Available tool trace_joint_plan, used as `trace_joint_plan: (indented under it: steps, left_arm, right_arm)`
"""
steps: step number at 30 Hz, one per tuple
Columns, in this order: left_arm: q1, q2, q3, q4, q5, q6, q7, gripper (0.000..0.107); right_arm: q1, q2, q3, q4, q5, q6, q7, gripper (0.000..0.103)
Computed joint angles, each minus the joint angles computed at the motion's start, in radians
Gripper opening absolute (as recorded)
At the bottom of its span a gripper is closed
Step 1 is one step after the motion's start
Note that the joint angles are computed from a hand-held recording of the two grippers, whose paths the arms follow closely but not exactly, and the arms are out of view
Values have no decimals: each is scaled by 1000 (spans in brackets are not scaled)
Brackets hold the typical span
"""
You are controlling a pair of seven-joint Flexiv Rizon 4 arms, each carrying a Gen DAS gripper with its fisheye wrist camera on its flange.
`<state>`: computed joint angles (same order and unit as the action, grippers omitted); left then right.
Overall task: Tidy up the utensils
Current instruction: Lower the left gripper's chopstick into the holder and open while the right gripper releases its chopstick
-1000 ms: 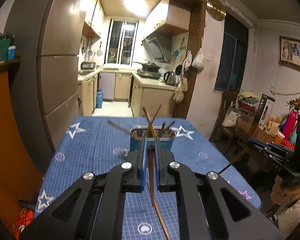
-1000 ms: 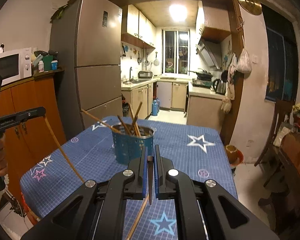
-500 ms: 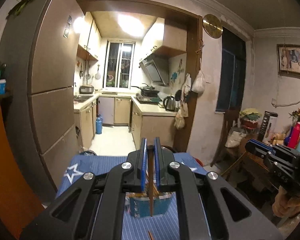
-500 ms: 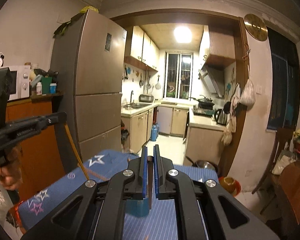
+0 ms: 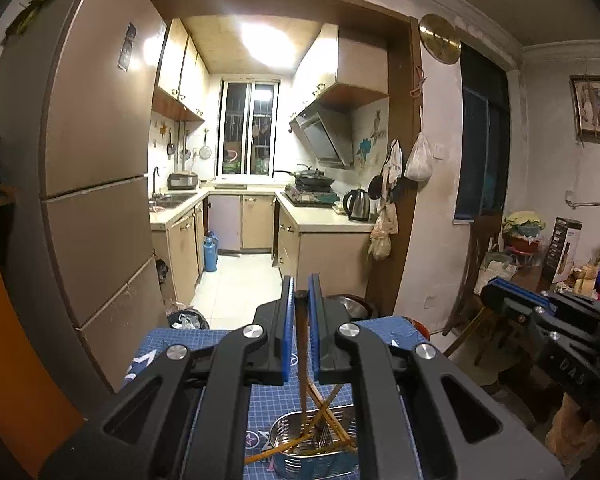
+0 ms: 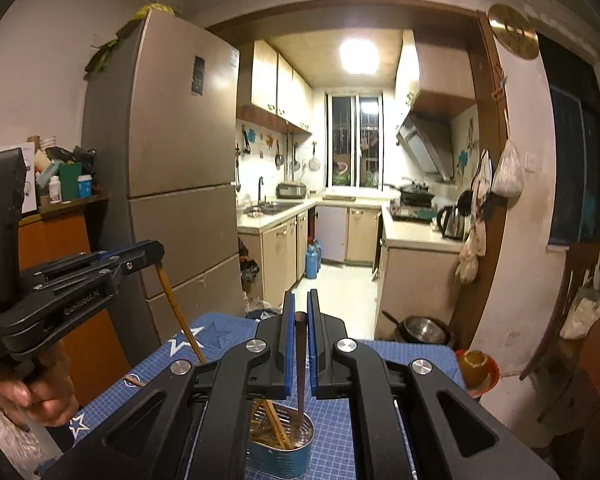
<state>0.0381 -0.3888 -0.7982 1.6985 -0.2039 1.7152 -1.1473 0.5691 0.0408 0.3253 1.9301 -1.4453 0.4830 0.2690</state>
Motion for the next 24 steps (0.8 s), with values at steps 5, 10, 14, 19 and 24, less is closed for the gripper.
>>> trace_joint_plan:
  steps: [5, 10, 14, 19, 24]
  left_arm:
    - [-71, -32, 79, -40, -23, -44, 14, 6]
    - [-126, -46, 140, -54, -48, -56, 37, 6]
    - [-161, -52, 178, -71, -71, -118, 74, 6]
    - [-208, -41, 238, -53, -89, -71, 110, 6]
    - [-127, -28, 148, -21, -88, -21, 101, 6]
  right_arm:
    - [-15, -28, -22, 7, 10, 49, 25, 7]
    - [-23, -44, -39, 14, 18, 92, 36, 7]
    - [-41, -51, -54, 26, 43, 159, 45, 8]
    - [-43, -42, -50, 44, 42, 139, 63, 22]
    - [-50, -17, -40, 69, 48, 130, 82, 22]
